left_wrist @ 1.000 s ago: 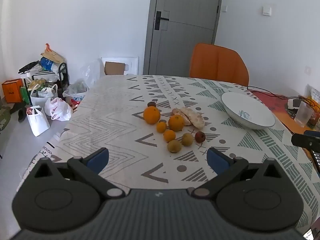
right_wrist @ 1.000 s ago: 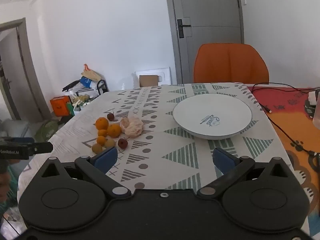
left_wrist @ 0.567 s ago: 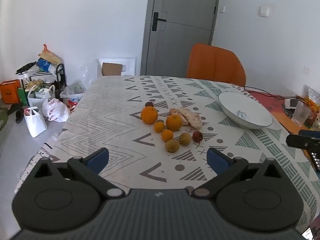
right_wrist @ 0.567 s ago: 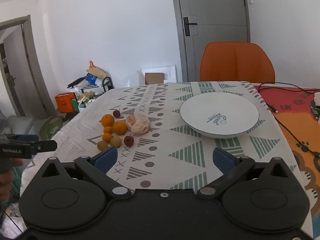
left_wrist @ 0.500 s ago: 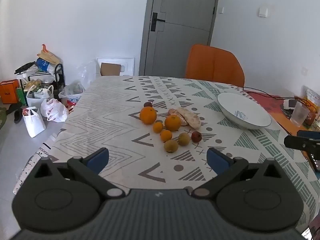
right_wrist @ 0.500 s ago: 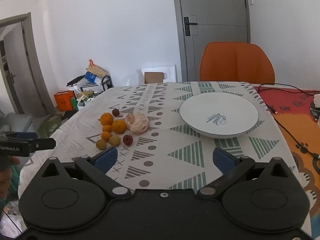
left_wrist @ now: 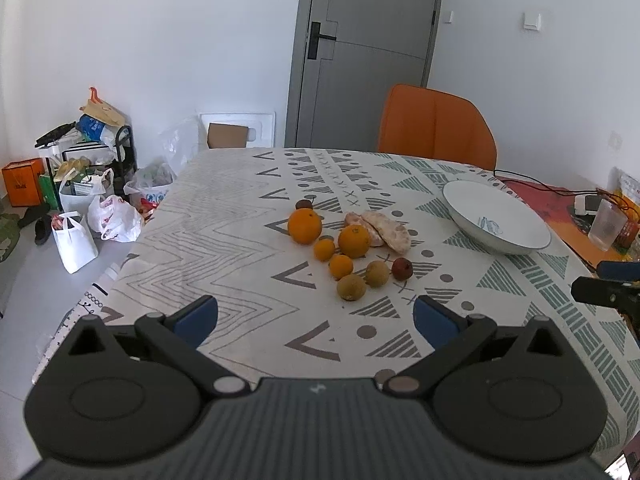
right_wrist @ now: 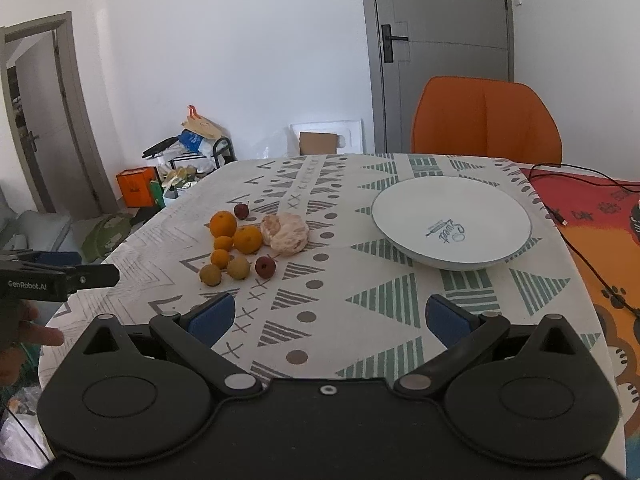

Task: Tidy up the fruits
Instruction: 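Move both tools toward the fruit cluster on the table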

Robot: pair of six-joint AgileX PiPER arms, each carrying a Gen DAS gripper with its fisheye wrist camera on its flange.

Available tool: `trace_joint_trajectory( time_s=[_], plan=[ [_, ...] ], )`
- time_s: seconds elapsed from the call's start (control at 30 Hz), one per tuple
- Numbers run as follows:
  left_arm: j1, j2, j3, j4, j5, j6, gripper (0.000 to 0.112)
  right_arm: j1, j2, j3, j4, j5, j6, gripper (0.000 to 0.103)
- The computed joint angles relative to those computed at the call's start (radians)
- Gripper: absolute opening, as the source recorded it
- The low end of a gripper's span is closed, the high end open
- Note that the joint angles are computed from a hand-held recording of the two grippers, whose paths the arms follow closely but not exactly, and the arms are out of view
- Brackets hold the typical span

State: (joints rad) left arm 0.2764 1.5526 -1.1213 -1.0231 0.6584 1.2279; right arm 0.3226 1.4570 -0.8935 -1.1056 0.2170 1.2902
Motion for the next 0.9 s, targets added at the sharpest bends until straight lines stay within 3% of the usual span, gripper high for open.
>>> trace_joint_trajectory(
  time_s=[0.9],
  plan=[
    [0.012,-0.030,0.008,-0.026,0.029,0.029,0.103,0.003,-0.011,0.003,-0.025,-0.011,0.014,0.103]
  ],
)
